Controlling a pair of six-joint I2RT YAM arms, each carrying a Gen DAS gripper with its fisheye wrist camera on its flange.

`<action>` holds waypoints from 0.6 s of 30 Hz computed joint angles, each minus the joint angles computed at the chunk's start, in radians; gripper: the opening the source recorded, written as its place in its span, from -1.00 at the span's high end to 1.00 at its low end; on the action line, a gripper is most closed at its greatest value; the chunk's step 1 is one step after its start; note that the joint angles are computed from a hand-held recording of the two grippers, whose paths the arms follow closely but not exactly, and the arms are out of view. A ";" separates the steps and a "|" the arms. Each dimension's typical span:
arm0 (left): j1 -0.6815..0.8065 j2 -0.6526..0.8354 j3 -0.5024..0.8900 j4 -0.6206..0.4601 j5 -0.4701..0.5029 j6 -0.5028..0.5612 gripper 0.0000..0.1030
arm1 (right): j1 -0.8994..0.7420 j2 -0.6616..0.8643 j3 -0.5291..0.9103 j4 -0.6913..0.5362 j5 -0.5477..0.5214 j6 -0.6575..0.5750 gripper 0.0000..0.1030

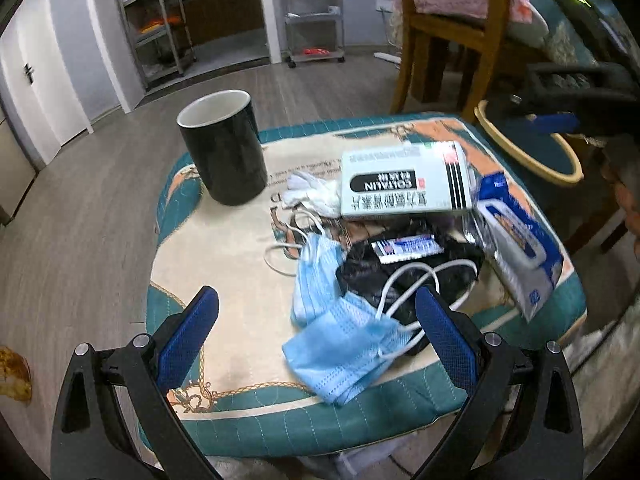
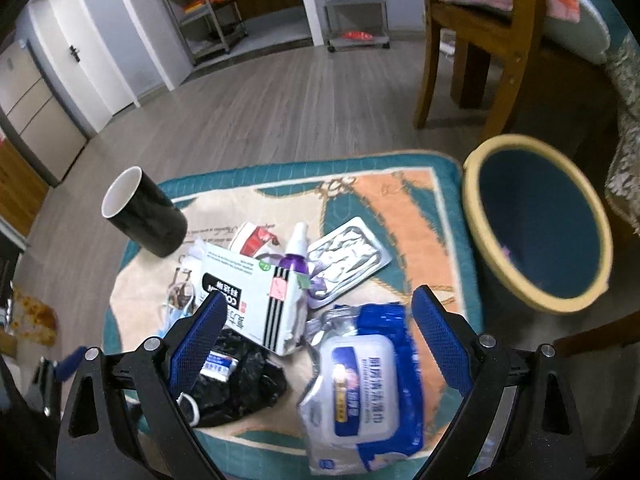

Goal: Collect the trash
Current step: 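Grasp the blue face mask with the left gripper while the right grasps a small green box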

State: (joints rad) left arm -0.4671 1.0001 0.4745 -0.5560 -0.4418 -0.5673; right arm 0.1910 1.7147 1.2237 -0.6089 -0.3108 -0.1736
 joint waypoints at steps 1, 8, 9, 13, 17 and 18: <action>0.006 -0.005 -0.008 0.004 0.010 0.010 -0.88 | 0.010 0.014 0.004 0.003 0.004 0.007 -0.81; 0.105 0.027 -0.053 0.080 0.105 0.107 -0.77 | 0.075 0.115 0.043 0.029 0.046 0.029 -0.81; 0.120 0.037 -0.057 0.097 0.124 0.122 -0.74 | 0.078 0.127 0.051 0.028 0.046 0.029 -0.81; 0.157 0.099 -0.060 0.159 0.192 0.181 -0.51 | 0.092 0.186 0.084 0.024 0.042 0.028 -0.81; 0.188 0.153 -0.053 0.205 0.276 0.235 0.19 | 0.105 0.244 0.111 0.015 0.035 0.014 -0.81; 0.189 0.160 -0.051 0.209 0.287 0.242 0.44 | 0.108 0.257 0.117 0.012 0.033 0.011 -0.81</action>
State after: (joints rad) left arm -0.2778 1.1603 0.4231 -0.3470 -0.1548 -0.3252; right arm 0.2991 1.9716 1.3411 -0.5965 -0.2774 -0.1623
